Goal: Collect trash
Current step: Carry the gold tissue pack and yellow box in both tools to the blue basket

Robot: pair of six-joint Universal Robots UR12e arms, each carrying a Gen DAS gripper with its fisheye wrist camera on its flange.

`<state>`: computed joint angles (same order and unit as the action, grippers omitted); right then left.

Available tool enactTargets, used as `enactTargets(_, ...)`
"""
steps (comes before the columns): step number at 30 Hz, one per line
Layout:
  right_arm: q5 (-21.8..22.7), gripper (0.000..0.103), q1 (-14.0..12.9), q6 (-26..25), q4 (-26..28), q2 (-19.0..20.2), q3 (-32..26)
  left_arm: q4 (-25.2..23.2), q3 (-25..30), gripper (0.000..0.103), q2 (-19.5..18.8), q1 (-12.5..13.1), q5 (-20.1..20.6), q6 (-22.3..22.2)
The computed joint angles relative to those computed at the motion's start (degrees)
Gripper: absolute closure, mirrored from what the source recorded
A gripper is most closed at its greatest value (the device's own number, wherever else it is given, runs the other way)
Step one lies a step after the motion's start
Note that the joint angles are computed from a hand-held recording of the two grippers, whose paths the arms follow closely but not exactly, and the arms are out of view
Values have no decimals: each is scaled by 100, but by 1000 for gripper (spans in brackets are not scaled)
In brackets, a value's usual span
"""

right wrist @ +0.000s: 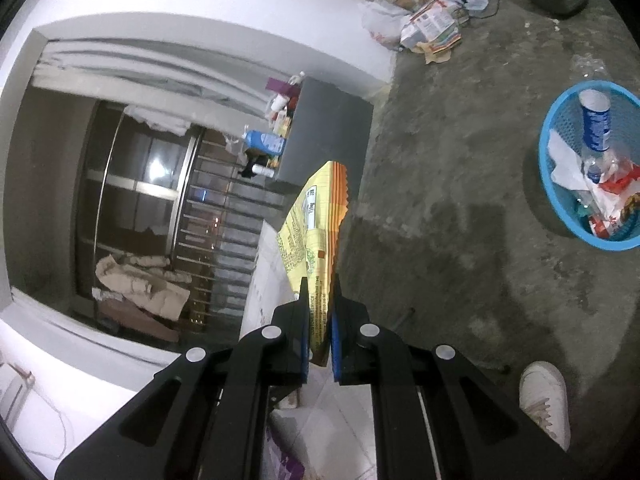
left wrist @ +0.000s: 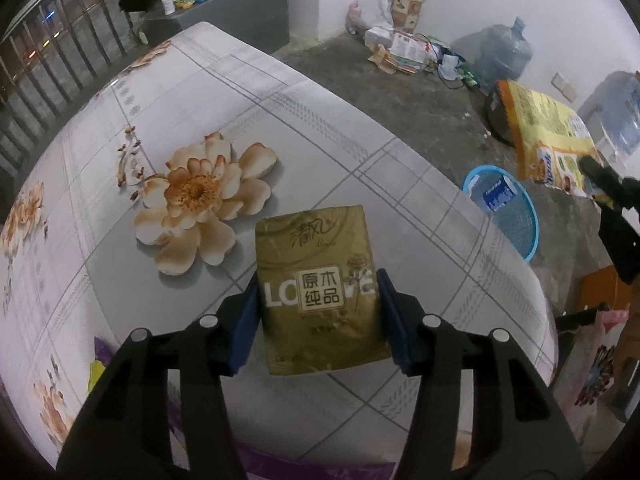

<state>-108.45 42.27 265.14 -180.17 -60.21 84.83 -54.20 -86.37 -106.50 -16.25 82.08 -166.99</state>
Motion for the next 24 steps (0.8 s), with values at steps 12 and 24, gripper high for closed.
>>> enactTargets(12,-1615,94,95,1343,1539,-1095,1375,-333,1114,52,-560,-537,-1317,271)
enactTargets(24,-428,75,-387,2438,1973,-1362,2318,-1488,2604,24,-1972,-1589,-1482,607)
